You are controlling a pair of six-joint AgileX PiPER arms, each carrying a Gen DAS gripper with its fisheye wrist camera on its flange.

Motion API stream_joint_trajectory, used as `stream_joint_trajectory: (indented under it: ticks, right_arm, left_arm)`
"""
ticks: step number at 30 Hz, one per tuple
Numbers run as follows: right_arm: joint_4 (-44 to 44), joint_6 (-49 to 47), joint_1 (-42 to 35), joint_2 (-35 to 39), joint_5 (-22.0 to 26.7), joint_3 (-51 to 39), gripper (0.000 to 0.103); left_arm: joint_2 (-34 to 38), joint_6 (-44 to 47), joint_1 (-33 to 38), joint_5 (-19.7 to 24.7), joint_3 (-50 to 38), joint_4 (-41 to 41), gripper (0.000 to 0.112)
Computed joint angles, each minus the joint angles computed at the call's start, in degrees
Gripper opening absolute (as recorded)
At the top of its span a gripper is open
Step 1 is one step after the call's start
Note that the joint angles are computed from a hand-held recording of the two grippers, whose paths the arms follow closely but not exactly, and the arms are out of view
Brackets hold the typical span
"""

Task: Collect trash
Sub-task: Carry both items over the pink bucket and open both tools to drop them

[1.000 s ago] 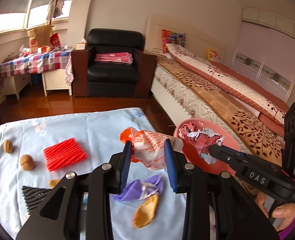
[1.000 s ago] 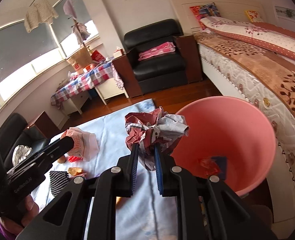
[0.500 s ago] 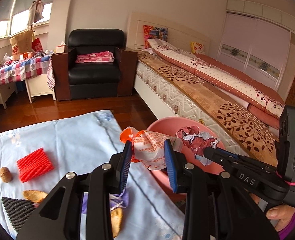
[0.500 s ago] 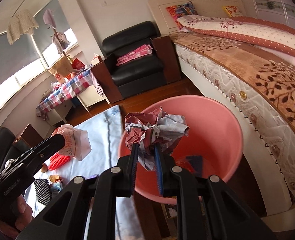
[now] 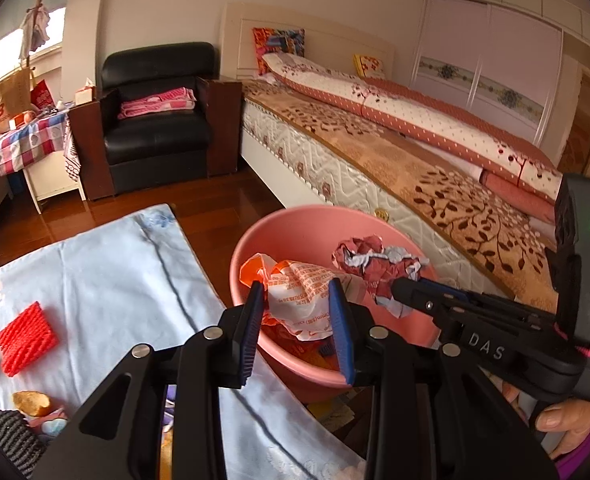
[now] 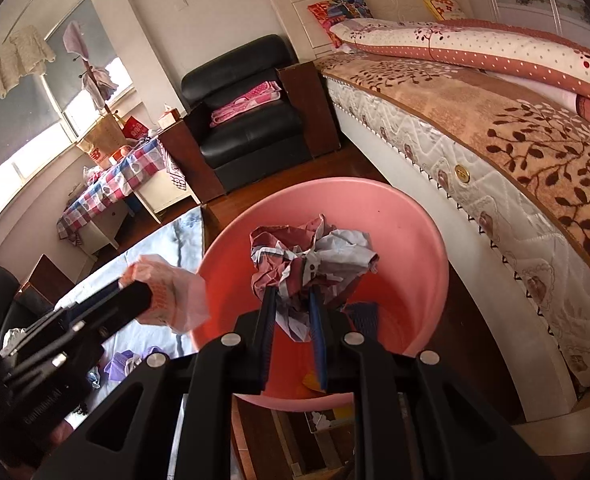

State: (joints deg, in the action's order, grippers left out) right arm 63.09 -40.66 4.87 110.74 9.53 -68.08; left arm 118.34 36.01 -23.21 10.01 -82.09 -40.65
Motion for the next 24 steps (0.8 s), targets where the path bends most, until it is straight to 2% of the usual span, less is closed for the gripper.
stream_joint_trajectory:
  ticks: [11,20,24]
  right_arm:
    - [0.73,-0.58,-1.25,2.10,0.89,-0.89,0.017]
    - [2.28,-1.63,-1.86,3.42,1.97,-1.54,0.017]
    - [3.12,-2.43,-2.22,3.51,2.20,-1.52,0.017]
  left_arm:
    - [5.25,-12.25,-1.39,1.99,-4.77,12.88,0.033]
    - [7.39,-13.58,-1.32,4.19,-7.06,13.69,0.036]
    - [7.49,-13.41,-1.05,4.63,-7.10,12.86,0.045]
